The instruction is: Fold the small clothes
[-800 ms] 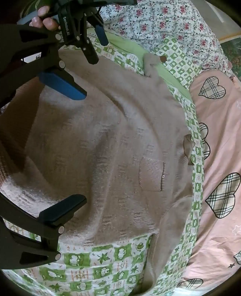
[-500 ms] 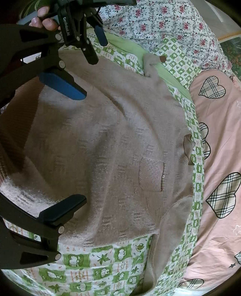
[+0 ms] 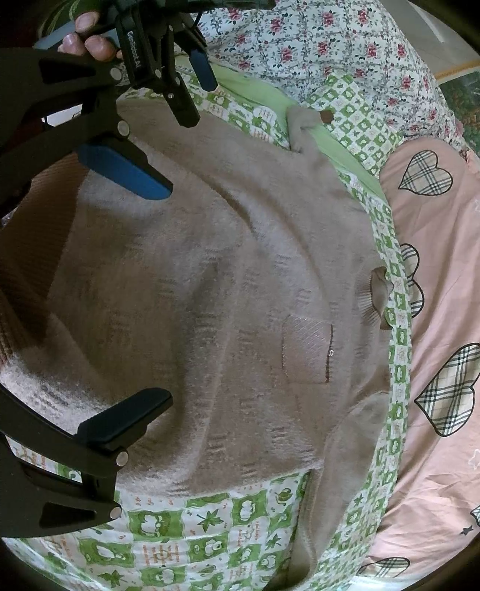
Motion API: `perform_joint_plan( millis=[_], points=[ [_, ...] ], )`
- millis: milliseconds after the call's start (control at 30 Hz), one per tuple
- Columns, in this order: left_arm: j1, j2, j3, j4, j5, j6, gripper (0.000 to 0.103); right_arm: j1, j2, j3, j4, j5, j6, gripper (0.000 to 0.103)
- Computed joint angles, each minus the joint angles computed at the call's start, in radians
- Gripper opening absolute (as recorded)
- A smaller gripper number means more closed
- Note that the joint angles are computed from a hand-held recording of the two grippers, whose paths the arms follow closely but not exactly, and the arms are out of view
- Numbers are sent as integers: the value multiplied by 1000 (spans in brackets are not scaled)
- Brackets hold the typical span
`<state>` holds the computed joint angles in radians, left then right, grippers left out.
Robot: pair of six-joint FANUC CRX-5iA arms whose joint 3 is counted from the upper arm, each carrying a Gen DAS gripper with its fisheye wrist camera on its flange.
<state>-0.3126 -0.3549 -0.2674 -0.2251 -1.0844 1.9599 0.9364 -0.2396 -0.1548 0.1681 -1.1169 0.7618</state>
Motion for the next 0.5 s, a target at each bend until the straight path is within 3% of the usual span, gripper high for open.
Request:
perform_joint_plan(
  millis=[500],
  points=[
    [0, 8, 9, 12, 1, -5, 94, -7, 3, -1, -4, 6, 5, 102]
  ],
)
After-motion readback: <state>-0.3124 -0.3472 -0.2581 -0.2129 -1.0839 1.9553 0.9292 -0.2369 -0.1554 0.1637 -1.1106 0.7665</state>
